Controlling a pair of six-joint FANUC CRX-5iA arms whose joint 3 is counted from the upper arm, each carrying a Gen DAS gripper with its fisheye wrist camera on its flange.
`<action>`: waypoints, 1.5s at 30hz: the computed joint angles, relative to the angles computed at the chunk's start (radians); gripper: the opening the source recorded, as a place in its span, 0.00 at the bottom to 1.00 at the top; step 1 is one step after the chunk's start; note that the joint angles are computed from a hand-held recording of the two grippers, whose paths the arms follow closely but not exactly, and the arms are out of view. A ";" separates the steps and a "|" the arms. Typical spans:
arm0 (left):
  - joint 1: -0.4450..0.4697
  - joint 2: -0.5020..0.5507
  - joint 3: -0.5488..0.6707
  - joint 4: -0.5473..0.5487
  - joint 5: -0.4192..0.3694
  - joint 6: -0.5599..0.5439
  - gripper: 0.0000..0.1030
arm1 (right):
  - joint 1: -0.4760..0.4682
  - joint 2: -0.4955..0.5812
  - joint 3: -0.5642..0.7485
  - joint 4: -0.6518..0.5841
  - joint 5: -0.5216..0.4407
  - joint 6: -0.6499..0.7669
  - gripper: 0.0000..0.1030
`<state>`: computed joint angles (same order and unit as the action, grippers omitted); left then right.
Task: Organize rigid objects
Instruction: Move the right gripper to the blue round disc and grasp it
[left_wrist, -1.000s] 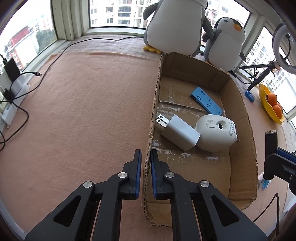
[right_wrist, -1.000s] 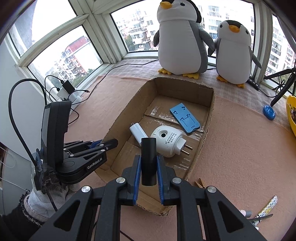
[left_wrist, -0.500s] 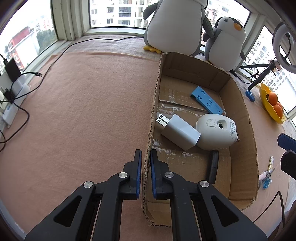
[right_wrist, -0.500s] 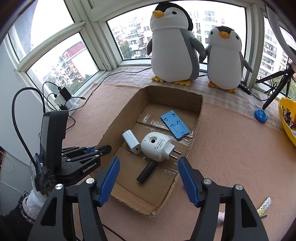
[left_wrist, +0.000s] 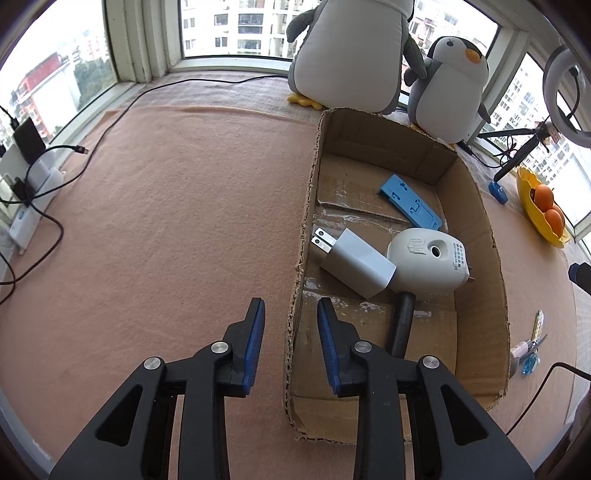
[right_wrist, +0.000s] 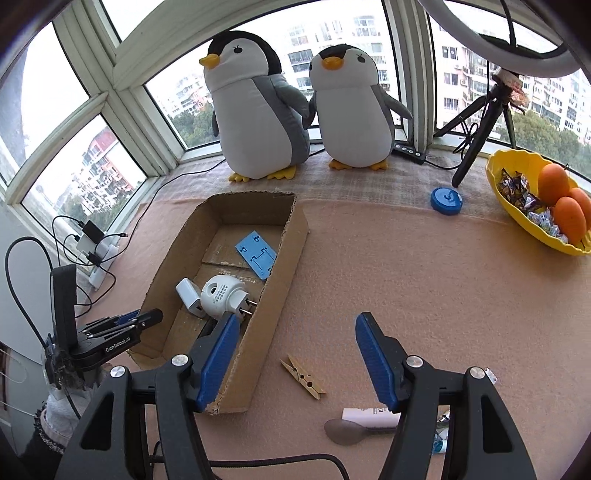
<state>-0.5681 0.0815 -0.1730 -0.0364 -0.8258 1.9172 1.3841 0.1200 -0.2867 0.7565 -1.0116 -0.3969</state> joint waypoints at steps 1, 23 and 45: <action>-0.002 -0.001 0.002 -0.005 -0.002 0.004 0.33 | -0.001 -0.011 -0.013 0.001 -0.010 -0.012 0.61; -0.018 -0.059 0.008 -0.050 -0.058 0.099 0.51 | -0.238 -0.114 -0.158 -0.093 0.046 -0.002 0.66; -0.028 -0.089 0.005 -0.086 -0.108 0.202 0.52 | -0.456 0.058 -0.029 -0.222 0.100 0.193 0.63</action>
